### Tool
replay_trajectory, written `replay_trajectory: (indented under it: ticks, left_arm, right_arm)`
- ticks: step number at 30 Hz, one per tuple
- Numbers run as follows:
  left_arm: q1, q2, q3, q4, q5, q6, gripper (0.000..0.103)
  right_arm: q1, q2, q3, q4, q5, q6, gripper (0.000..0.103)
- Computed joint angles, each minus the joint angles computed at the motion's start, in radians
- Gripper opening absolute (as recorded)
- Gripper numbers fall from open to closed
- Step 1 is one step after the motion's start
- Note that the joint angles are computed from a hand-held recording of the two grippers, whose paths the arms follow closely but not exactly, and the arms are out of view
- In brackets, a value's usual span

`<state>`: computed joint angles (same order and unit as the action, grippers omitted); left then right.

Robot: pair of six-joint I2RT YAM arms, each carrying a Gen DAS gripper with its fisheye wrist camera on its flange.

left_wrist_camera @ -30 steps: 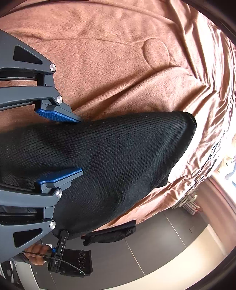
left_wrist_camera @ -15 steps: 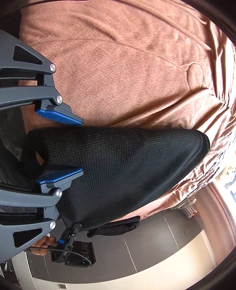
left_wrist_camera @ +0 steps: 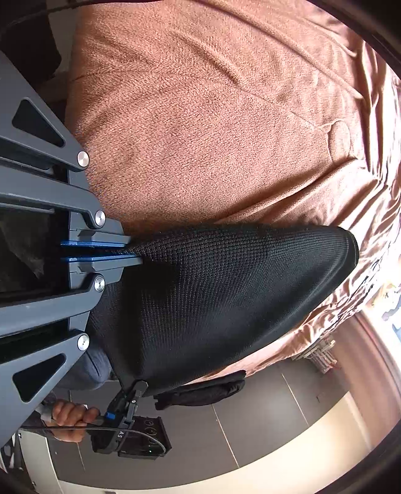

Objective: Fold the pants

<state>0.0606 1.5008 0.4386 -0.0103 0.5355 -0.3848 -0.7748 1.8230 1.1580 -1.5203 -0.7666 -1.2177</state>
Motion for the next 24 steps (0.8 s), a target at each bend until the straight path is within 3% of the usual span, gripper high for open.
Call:
replay_trajectory:
  ticks: [6,8,9,10,11,17,24]
  left_arm:
    - [-0.009,-0.033,0.029,-0.106,-0.041,0.048,0.006]
    - [0.013,-0.061,0.027,-0.136,-0.041,0.081,0.016]
    - [0.018,-0.069,0.034,-0.142,-0.039,0.086,0.028]
    - [0.012,-0.075,0.035,-0.131,-0.042,0.076,0.041]
    - [0.015,-0.071,0.036,-0.113,-0.043,0.074,0.045]
    - [0.045,0.008,0.086,-0.073,-0.029,0.073,0.048]
    - [0.023,0.129,0.175,-0.031,-0.049,0.031,0.047]
  right_arm:
    - [0.051,-0.087,-0.038,0.120,0.056,0.143,0.013]
    - [0.060,-0.139,-0.046,0.148,0.062,0.174,0.027]
    - [0.063,-0.157,-0.043,0.150,0.055,0.183,0.034]
    - [0.057,-0.162,-0.031,0.144,0.047,0.179,0.047]
    - [0.049,-0.169,-0.022,0.136,0.033,0.170,0.056]
    - [0.089,-0.192,0.028,0.134,-0.018,0.188,0.057]
    - [0.237,-0.225,-0.001,0.310,0.018,0.357,0.059]
